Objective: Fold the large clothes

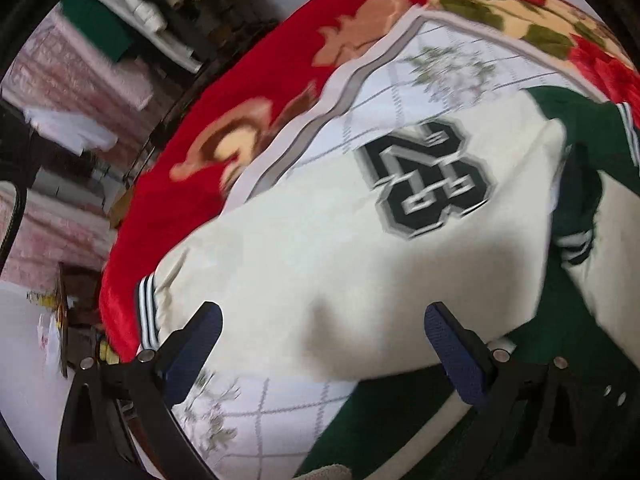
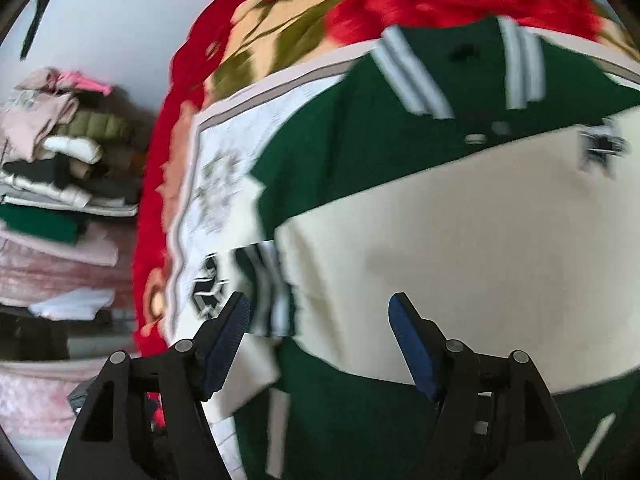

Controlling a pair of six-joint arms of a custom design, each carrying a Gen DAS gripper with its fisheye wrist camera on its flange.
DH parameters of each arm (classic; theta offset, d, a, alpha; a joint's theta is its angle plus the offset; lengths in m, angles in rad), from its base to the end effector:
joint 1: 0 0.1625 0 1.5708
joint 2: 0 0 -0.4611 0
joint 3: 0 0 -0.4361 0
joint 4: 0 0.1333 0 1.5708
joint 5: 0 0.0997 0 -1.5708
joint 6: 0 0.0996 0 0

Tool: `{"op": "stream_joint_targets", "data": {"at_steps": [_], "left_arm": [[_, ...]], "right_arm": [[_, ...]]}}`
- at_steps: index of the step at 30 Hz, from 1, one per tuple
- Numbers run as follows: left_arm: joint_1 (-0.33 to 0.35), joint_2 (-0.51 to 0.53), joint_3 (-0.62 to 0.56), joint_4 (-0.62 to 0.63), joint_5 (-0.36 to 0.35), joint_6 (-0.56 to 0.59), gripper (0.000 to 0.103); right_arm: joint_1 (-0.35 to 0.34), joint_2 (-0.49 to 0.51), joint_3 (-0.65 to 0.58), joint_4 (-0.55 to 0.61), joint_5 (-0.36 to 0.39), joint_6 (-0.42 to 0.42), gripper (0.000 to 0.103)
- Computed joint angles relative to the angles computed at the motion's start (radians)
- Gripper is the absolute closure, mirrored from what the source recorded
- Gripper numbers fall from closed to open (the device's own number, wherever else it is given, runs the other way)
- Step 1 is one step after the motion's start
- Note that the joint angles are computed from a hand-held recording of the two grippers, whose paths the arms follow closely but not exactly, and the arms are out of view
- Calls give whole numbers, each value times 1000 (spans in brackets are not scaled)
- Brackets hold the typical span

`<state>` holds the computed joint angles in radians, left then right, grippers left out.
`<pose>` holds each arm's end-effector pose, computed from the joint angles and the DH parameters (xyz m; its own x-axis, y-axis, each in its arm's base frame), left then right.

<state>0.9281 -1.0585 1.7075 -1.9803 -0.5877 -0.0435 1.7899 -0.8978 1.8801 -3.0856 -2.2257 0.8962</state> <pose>-0.2208 -0.6557 0.2235 -0.3505 0.4561 -0.8180 0.5675 0.7982 0.2018 0.2134 -0.6240 0.1429 -0.6717 0.7376 -0.0687 0.5401 0.4241 -0.7269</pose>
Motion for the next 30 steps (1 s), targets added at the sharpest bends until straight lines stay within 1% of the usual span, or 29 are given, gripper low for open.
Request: {"op": "stream_joint_targets", "data": {"at_steps": [1,2,3,4,5,6,7,8,9,10,11,13,14,15,16,17,18,19,20,21,22,23,24,26,27,28,29,30], "left_arm": [[10,-4,-12,46,4,-39,0],[18,-8,-20,83,6,-73,0],[31,-14,-30,130,19,-121,0],[39,-18,-33,153,34,-146,0],[52,-22,-37,192,52,-185,0],[62,-24,-43,228,62,-218,0],[72,-26,-49,255,67,-241,0],[81,-28,-55,279,70,-263,0],[93,-31,-61,302,73,-284,0],[100,-32,-65,309,74,-290,0],[106,-34,-67,313,78,-295,0],[118,-35,-67,289,93,-279,0],[122,-33,-66,278,99,-273,0],[126,-30,-69,276,105,-273,0],[133,-25,-79,284,101,-281,0],[140,-20,-96,305,85,-304,0],[147,-15,-120,342,57,-349,0],[156,-13,-137,350,30,-369,0],[168,-13,-157,352,-9,-390,0],[177,-16,-169,346,-44,-399,0],[190,-20,-180,330,-87,-404,0],[202,-24,-190,322,-123,-414,0],[225,-25,-209,317,-186,-443,0],[266,-23,-237,318,-281,-498,0],[299,-20,-255,312,-349,-550,1],[322,-21,-259,288,-397,-580,2],[350,-22,-260,240,-448,-611,2],[365,-21,-259,205,-456,-629,2]], "right_arm": [[9,16,-19,42,-29,-12,29],[16,51,-65,125,-51,-47,29],[18,76,-105,196,-45,-89,29],[17,105,-146,252,-42,-146,29],[24,155,-212,331,-61,-200,29],[32,208,-283,434,-110,-228,29],[36,240,-326,497,-143,-239,32],[34,296,-393,552,-170,-249,67],[28,332,-443,602,-188,-218,68],[29,355,-475,609,-203,-200,70],[33,371,-497,585,-205,-215,71],[44,387,-525,544,-179,-253,72],[44,387,-533,565,-168,-255,68],[37,389,-542,601,-142,-226,65],[26,376,-525,597,-98,-203,56],[17,352,-488,551,-55,-187,53],[12,330,-450,489,-28,-185,52],[14,305,-400,423,-14,-175,44],[18,278,-352,366,-20,-160,33],[34,245,-289,308,-48,-118,31],[41,228,-265,292,-62,-90,30],[52,196,-208,264,-69,-33,30],[55,165,-160,254,-67,19,30],[53,144,-121,254,-63,102,30],[59,134,-83,240,-60,159,30],[60,120,-41,225,-63,191,30],[60,120,-27,232,-66,217,30],[60,122,-18,246,-65,243,30]]}}
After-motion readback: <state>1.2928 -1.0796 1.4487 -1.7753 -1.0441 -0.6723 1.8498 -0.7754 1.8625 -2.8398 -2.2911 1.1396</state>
